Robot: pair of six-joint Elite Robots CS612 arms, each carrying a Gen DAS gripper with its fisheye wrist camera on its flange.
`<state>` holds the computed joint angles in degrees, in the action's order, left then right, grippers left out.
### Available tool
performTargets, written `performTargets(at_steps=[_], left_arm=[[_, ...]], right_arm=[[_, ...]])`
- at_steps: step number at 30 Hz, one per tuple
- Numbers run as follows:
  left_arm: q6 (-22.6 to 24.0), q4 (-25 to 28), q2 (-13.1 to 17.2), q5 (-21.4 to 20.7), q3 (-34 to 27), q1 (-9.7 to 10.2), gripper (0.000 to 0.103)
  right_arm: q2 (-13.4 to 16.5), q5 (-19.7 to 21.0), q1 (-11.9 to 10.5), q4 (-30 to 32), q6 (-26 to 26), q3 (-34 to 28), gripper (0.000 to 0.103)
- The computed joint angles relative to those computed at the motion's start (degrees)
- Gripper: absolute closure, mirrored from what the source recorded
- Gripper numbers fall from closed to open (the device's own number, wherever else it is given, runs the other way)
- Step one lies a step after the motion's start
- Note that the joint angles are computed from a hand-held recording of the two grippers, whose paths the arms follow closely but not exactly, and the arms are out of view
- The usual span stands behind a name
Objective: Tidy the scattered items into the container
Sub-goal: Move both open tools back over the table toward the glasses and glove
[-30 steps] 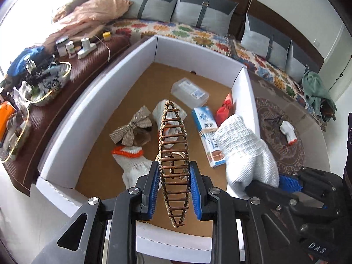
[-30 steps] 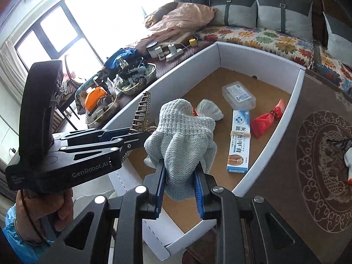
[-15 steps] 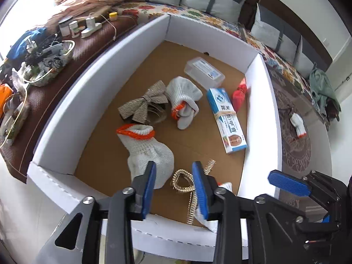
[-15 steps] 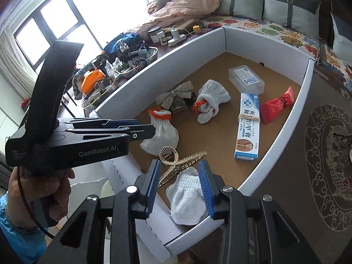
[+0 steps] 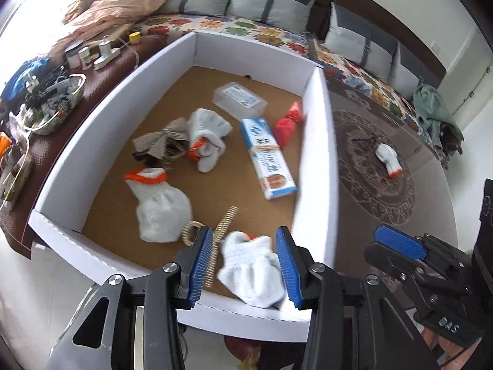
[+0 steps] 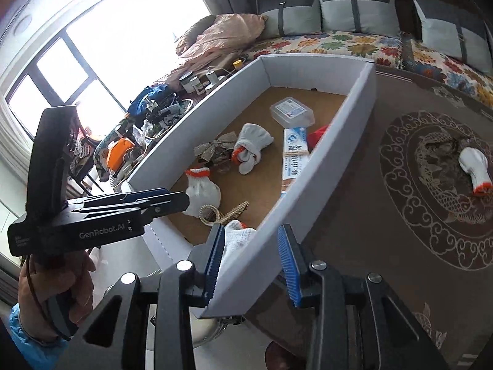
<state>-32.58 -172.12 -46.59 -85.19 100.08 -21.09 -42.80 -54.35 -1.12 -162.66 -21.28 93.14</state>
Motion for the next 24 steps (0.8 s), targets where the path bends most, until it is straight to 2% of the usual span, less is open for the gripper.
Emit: performTargets(at_steps=[8,15,21,24], left_arm=[[2.43,0.32,0.59,-2.35,-1.99,-4.3,0.06],[3.84,3.24,3.74,-7.23,-6.6,-8.21,0.06],[6.49,7.36,5.48,-8.87,-9.57,-10.9,0.06],[7.32,9.55,5.89,-8.56,-10.29,-11.75,0.06]], right_arm=[[0.65,-0.93,-5.79,-2.85,6.29,2.85,0.066],[0.89,-3.71,-10.4,-8.0,11.72,5.22,0.066],[0.29,-11.09,-12.21,-12.46,11.79,6.95,0.066],[0.25,-12.99,-12.72,-14.41,11.28,7.36,0.066]])
